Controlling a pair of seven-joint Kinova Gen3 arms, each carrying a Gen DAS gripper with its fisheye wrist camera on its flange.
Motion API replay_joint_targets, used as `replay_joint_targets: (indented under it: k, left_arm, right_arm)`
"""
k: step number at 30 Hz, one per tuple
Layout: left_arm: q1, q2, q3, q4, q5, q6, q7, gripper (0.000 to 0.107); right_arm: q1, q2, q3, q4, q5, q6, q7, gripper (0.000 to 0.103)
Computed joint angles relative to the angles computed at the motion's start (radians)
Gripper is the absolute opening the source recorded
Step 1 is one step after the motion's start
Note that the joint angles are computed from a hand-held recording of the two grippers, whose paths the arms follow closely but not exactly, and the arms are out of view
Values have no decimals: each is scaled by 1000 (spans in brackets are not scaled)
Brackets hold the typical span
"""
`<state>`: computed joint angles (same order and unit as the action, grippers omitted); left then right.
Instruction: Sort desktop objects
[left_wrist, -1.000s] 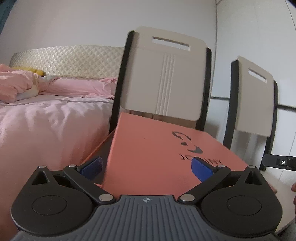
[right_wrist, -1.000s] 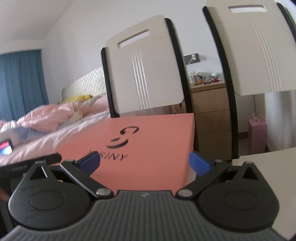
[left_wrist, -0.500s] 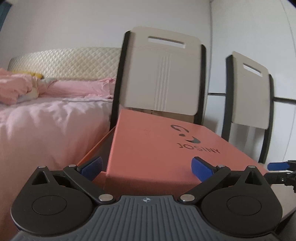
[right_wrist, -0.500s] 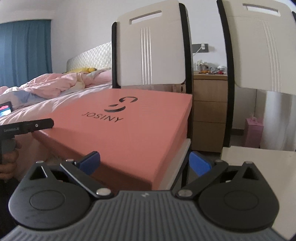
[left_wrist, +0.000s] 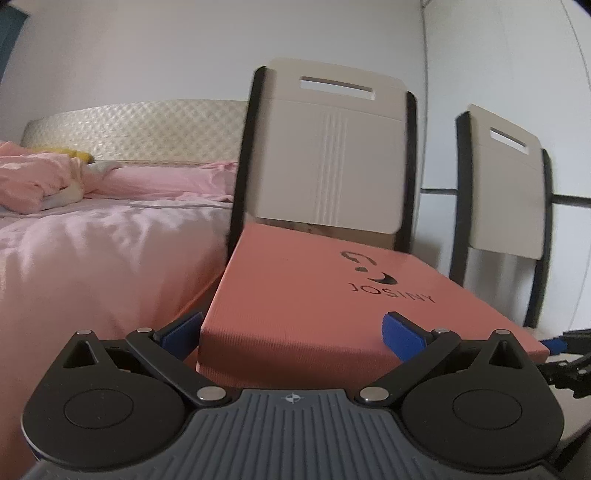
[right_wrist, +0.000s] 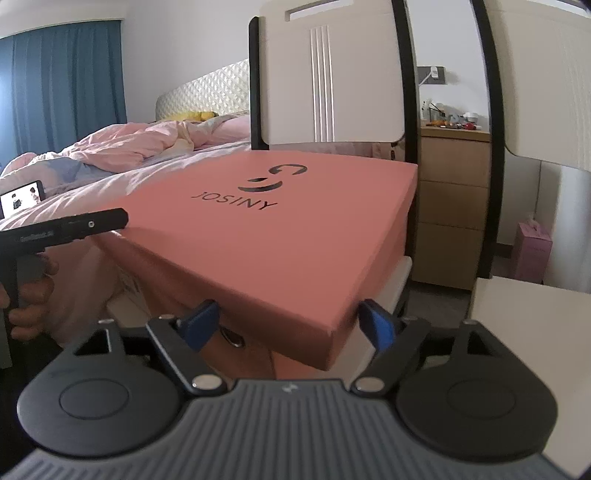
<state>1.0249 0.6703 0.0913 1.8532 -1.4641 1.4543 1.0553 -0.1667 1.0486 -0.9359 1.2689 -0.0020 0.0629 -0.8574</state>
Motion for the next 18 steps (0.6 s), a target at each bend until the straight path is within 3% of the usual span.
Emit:
replay_joint_targets:
  k: [11, 18]
  left_arm:
    - [-38, -12, -13, -9, 59, 16, 18, 103]
    - [-73, -30, -17, -14, 91, -22, 6, 103]
  right_arm:
    - [-14, 56, -65, -74, -25, 42, 70, 81]
    - [-21, 76, -87, -96, -58, 43, 111, 81]
